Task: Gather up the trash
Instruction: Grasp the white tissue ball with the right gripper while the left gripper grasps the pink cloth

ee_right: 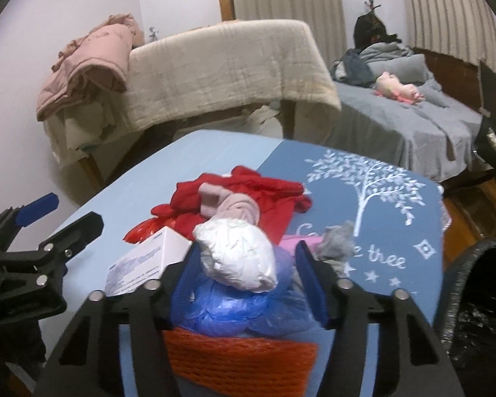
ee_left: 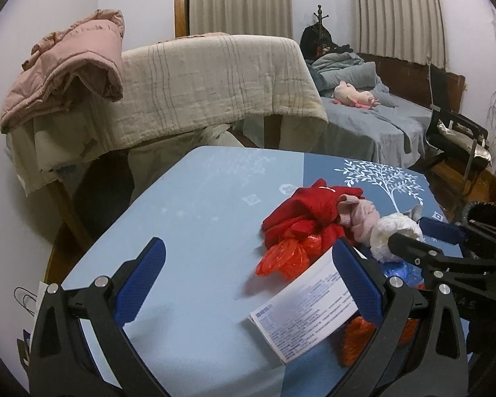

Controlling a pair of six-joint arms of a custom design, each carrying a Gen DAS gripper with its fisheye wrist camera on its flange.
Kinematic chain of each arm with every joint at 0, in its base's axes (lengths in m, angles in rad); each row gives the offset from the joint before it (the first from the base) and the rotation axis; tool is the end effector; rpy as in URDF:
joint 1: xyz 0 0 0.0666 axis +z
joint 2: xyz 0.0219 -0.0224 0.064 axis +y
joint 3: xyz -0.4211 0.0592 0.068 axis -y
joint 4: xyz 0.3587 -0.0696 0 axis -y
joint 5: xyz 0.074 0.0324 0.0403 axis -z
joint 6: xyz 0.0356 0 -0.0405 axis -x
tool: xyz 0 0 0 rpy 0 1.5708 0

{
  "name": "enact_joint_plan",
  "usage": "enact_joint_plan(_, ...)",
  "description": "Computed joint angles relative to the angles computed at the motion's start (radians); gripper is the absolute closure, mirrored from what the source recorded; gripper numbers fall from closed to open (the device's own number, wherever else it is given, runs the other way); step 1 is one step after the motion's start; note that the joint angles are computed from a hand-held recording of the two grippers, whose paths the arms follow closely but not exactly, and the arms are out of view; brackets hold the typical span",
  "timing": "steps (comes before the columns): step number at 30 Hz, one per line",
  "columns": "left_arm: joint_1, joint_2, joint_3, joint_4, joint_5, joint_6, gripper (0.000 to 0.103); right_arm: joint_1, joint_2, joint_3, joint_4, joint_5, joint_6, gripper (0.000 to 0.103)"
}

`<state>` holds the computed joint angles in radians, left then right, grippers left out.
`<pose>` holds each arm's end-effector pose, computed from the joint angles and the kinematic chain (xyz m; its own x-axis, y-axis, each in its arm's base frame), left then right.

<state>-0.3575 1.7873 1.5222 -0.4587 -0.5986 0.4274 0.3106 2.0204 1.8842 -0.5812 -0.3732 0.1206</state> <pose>0.5711 -0.1923 0.3646 -0.5204 -0.1711 -0.8366 -0.3540 0.9348 0.0290 0.6647 0.2266 0.3610 -0.5557 -0.2960 -0.7769 -0.6175 0.7726 0.1473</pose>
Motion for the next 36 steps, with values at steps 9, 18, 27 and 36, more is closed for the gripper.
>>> enact_joint_plan(9,-0.001,0.025,0.040,-0.003,0.031,-0.005,0.005,-0.018,-0.020,-0.007,0.017,-0.054,-0.002,0.069)
enact_joint_plan(18,-0.032,0.091,0.147,0.016,0.084,-0.067,0.020,-0.070,-0.025,0.024,0.033,-0.013,-0.038,0.069)
enact_joint_plan(27,-0.054,0.204,0.298,-0.049,0.142,-0.099,0.037,-0.111,-0.008,0.034,0.037,0.005,-0.056,0.069)
enact_joint_plan(36,-0.048,0.307,0.450,-0.209,0.147,-0.063,0.048,-0.126,0.005,0.036,0.037,-0.005,-0.067,0.069)
